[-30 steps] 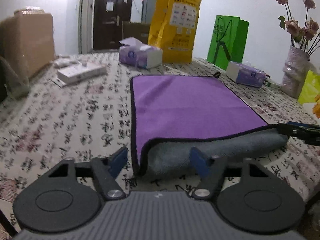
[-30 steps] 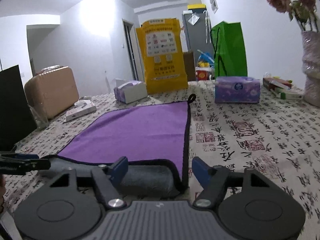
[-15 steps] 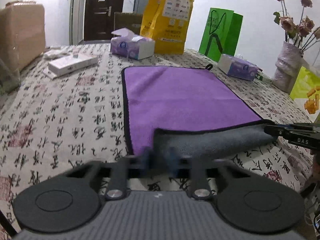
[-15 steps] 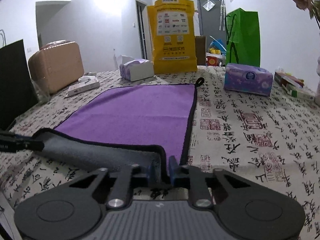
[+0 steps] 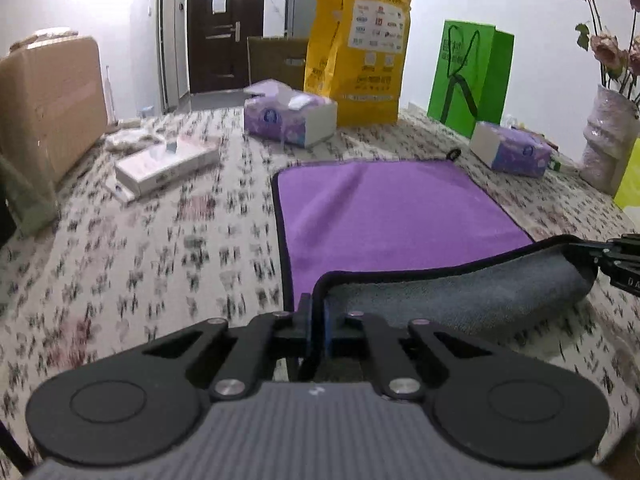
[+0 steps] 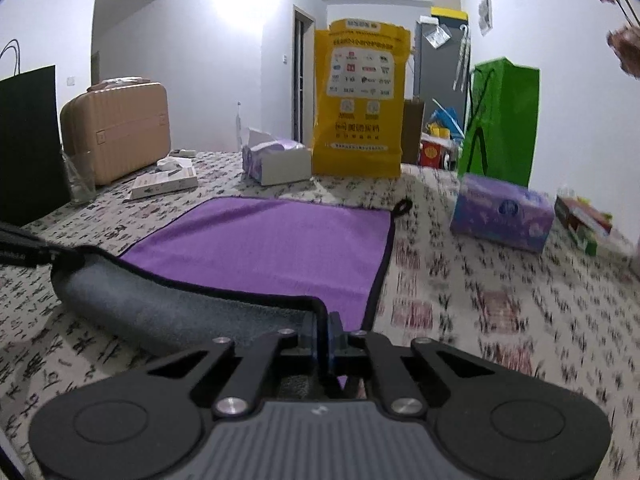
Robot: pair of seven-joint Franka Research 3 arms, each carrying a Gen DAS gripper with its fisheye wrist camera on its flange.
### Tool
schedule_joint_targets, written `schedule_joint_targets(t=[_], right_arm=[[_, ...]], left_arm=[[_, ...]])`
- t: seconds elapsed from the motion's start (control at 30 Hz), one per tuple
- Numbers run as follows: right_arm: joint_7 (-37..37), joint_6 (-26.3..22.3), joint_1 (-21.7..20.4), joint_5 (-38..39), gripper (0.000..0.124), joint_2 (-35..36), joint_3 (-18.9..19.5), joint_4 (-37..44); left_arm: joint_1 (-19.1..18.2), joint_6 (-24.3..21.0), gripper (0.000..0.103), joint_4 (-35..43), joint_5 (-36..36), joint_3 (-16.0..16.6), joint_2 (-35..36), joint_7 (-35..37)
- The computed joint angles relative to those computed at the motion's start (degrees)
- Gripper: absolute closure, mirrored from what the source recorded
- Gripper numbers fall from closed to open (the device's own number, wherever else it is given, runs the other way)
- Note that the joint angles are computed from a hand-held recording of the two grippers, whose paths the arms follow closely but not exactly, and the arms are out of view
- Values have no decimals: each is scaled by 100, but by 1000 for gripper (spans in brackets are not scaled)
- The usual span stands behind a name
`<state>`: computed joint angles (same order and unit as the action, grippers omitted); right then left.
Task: Fold towel
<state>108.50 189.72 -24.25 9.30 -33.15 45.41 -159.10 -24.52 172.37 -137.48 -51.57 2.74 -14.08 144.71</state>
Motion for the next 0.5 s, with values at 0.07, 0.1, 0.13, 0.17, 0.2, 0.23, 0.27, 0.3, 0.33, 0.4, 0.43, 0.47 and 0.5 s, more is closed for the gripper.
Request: schedule_joint_targets(t=[0.07,0.1,0.13,0.17,0.2,0.23,0.27,0.3,0.33,0.4,0.43,0.47,0.5], right_arm=[[-117,63,-220,-96,119,130,77,153],[-190,83,-308,-128,119,217,99,235],[-269,93,-440,-153,119,311,148,338],[-350,103,-551,-172,119,409,184,439],[-437,108,-644,-189,119,517,209,544],[-510,122,-775,-190,119,603,279,645],[-580,126,-922,-187,119,675,372,748],[-661,140,-1056,-194,119,761,452,845],[-735,162,-1196,-193,119,862,536,945],[-855,172,-1488,-151,119,1058,729,1145],[-896,174,-1618,-120,119,1146,824,1229],[-938,179,-1774,-97,120,1265,928,1337],[-981,176,-1960,-81,119,1374,1068,1448]], left_arm=[[-22,70,97,196,-41,-3,151,38],[19,68,97,337,-5,-36,256,4],[31,72,97,466,-54,-52,343,75],[52,70,97,597,-142,-70,430,178],[123,24,97,753,-162,-123,526,195],[199,-39,97,893,-172,-174,608,207],[271,-73,97,1062,-172,-231,720,231],[337,-96,97,1218,-192,-286,829,273],[410,-148,97,1377,-202,-338,943,298],[589,-273,97,1715,-3,-466,1208,90],[675,-326,97,1845,132,-530,1315,-43],[755,-380,97,2014,254,-590,1455,-151],[823,-380,97,2173,379,-655,1601,-258]])
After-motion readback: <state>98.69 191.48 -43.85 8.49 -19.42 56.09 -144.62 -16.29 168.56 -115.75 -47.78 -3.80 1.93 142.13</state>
